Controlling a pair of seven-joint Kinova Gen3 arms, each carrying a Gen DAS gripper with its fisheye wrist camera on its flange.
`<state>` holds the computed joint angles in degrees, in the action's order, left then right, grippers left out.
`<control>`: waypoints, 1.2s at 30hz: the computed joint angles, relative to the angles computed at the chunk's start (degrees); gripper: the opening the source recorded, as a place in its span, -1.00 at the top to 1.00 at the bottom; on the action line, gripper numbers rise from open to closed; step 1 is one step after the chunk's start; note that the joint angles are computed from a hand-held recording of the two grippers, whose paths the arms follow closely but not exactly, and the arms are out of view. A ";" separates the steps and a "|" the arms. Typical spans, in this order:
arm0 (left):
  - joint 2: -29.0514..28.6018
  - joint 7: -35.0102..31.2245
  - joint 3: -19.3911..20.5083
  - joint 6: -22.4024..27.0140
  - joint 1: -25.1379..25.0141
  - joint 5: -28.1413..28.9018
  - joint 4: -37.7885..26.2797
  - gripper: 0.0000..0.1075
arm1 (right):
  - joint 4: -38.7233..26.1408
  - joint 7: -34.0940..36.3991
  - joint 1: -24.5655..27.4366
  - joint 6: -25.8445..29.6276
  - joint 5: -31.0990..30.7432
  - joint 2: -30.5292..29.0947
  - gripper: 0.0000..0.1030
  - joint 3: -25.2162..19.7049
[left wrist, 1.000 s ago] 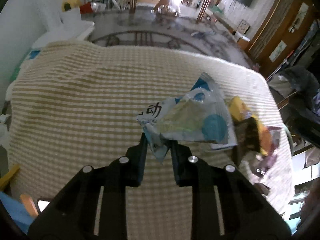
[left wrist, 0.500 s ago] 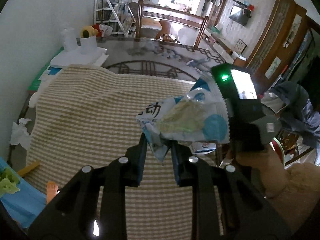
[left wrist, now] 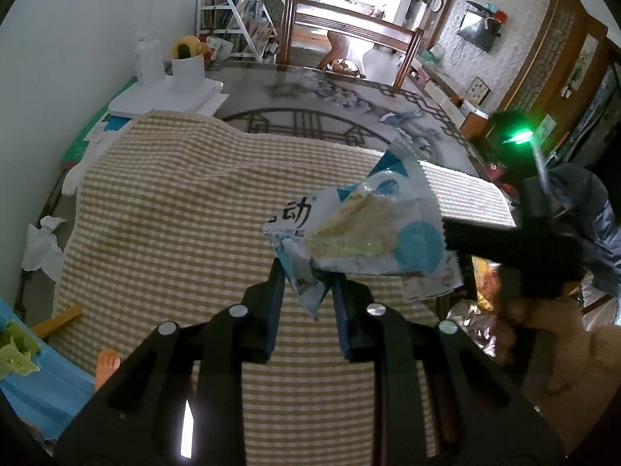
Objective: Collect trash
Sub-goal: 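Grasp the blue-and-white wrapper with the left tool while the right tool grasps the white milk carton, then carry the wrapper and milk carton over the red bucket with both tools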
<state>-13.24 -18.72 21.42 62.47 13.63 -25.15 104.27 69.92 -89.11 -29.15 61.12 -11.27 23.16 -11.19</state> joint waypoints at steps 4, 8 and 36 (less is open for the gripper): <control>0.62 -0.06 0.28 -0.32 0.24 -0.48 -0.79 0.57 | 1.79 2.87 3.49 -0.89 -4.57 -3.93 0.02 -1.03; 1.51 -0.13 0.59 -0.87 0.92 -1.38 -1.82 0.57 | 6.59 5.63 6.98 -2.59 -8.96 -9.77 0.01 -0.82; 14.01 0.78 -1.66 0.51 18.86 -12.29 -15.54 0.58 | 25.98 9.75 15.83 -10.56 -14.54 -29.83 0.01 9.17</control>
<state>0.77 -17.94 19.76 62.98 32.50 -37.45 88.72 95.89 -79.36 -13.32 50.56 -25.80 -6.66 -2.02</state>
